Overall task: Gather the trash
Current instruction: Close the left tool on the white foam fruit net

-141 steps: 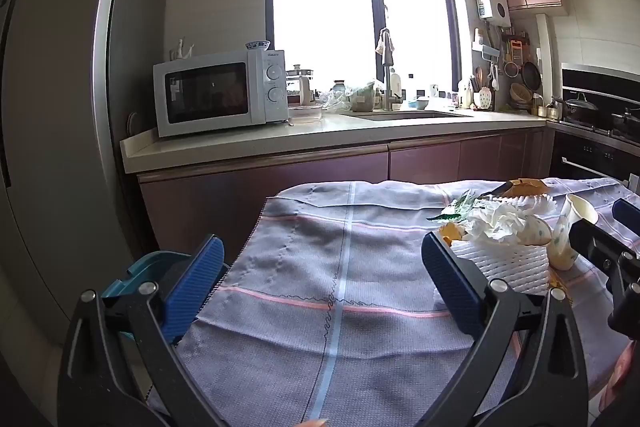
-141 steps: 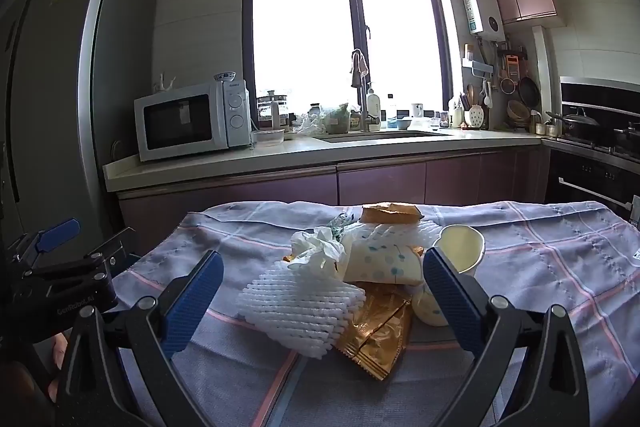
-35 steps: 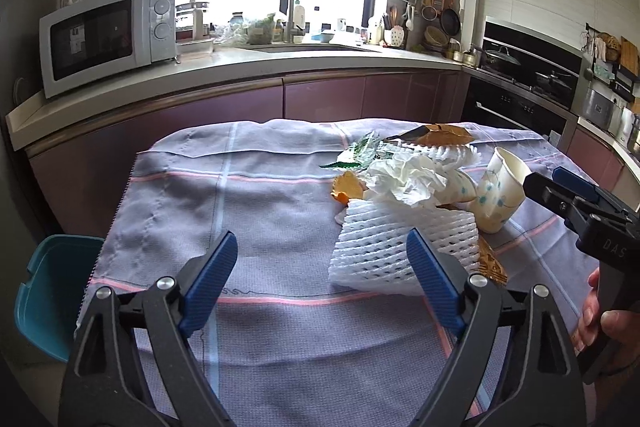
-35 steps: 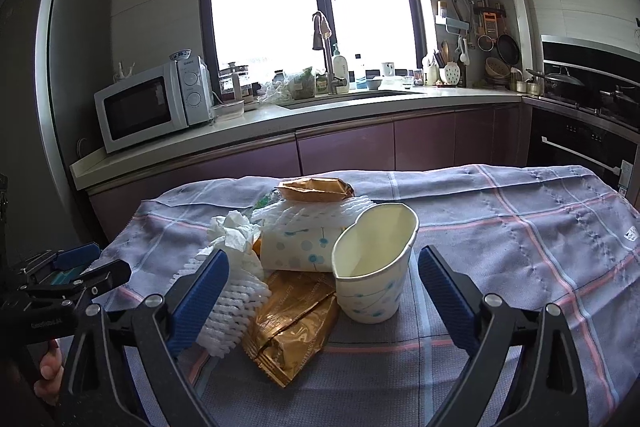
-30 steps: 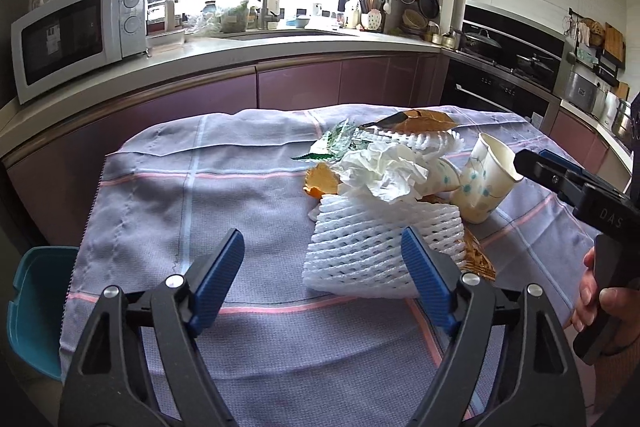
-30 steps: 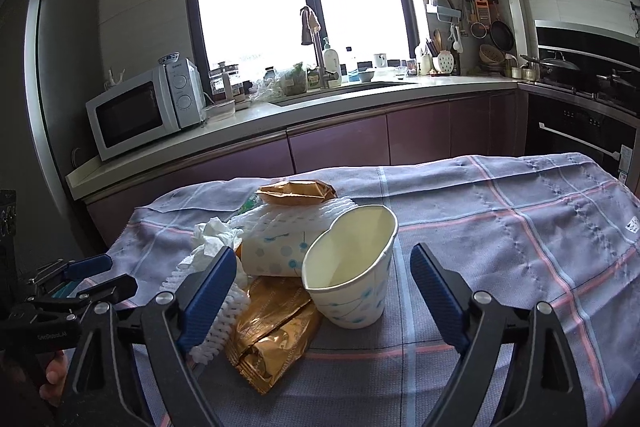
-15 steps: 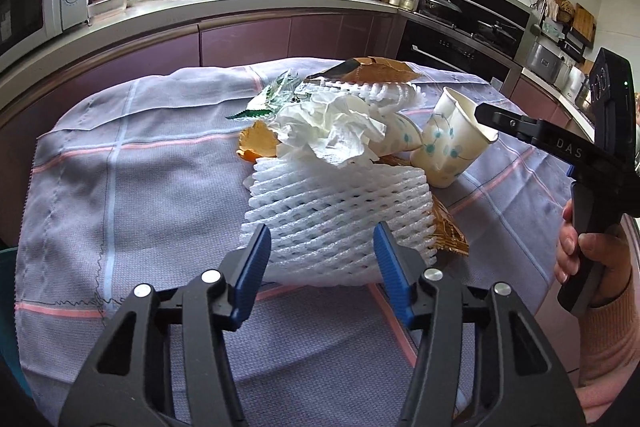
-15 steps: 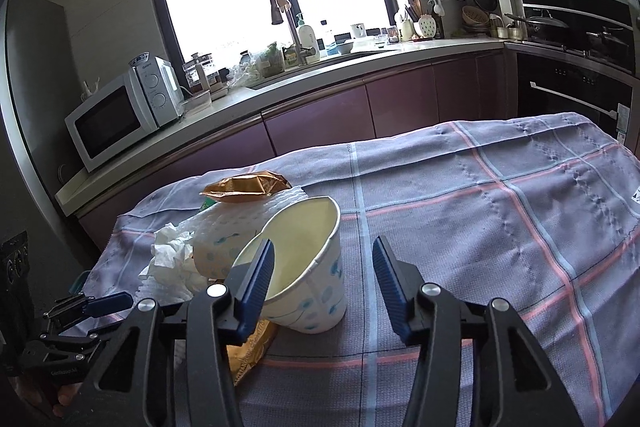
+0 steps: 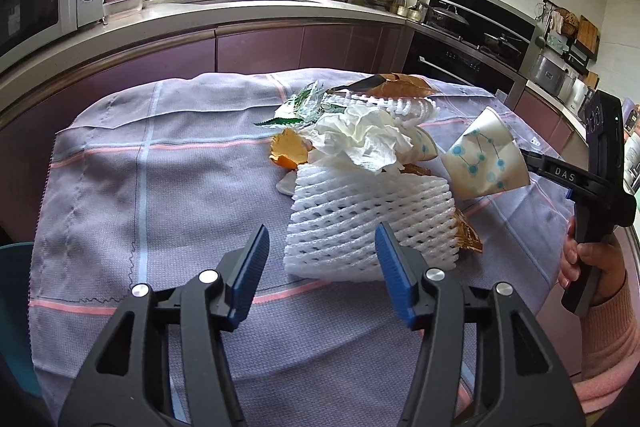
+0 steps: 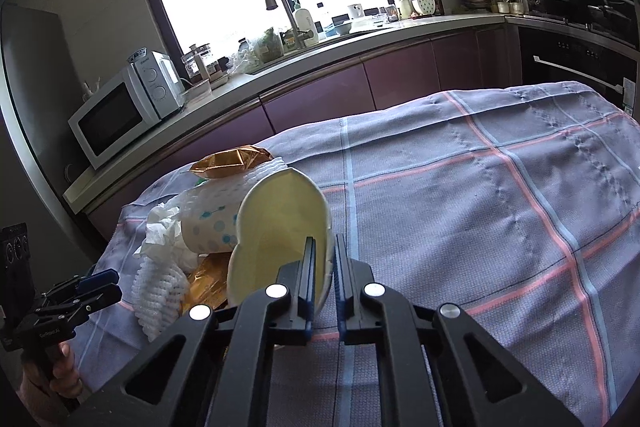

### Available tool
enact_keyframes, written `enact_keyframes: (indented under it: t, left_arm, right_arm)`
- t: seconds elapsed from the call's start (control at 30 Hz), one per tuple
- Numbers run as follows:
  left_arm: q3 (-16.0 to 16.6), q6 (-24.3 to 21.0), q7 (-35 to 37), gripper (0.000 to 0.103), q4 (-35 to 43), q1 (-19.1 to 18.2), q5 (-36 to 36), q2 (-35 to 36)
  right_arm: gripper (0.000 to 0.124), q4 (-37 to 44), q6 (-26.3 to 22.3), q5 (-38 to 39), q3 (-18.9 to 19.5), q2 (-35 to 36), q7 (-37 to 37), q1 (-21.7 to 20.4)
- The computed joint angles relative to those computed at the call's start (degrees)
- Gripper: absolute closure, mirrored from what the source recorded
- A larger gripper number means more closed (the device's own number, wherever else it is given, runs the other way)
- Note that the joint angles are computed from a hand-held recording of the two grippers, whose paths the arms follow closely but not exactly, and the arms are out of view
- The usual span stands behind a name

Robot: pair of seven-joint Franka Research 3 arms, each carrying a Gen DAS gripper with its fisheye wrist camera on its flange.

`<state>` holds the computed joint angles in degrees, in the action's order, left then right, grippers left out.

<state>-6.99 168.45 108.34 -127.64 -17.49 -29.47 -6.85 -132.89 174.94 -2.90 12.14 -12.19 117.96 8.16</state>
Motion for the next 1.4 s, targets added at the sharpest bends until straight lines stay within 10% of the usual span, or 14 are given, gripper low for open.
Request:
enact_keyframes:
  t: [0.27,0.67,0.97,1.1,1.4]
  left_arm:
    - [-0.6,-6.0,6.6,0.047,4.0,1.3,-8.2,3.0]
    - [-1.9,-5.8,8.2,0.097,1.6,1.4,-10.3,0.8]
    - [0.2,-8.0,15.0,0.097,-0.5,-1.4,-17.0,-2.2]
    - [0.2,-9.9,15.1,0.068,-0.4,-1.5,-16.5,-1.9]
    - [-1.6,-10.7,13.1,0.071,1.2,0.0,-15.5,0.6]
  right_arm:
    - [0.119,-1.1,0.5,2.2,-0.7,-0.5,-1.9,1.2]
    - [0.119,-1.6,1.9,5.0,-1.1,-0.5,-4.6,2.3]
    - [0.119,-2.0,2.8,6.3,-0.4,-0.9,-5.4,2.2]
    - [0.119,-2.0,2.9,7.2,-0.5,-0.7,-6.1,2.9]
    - [0.119,-2.2,3.2,9.4,-1.2,-0.6,-8.1,4.6]
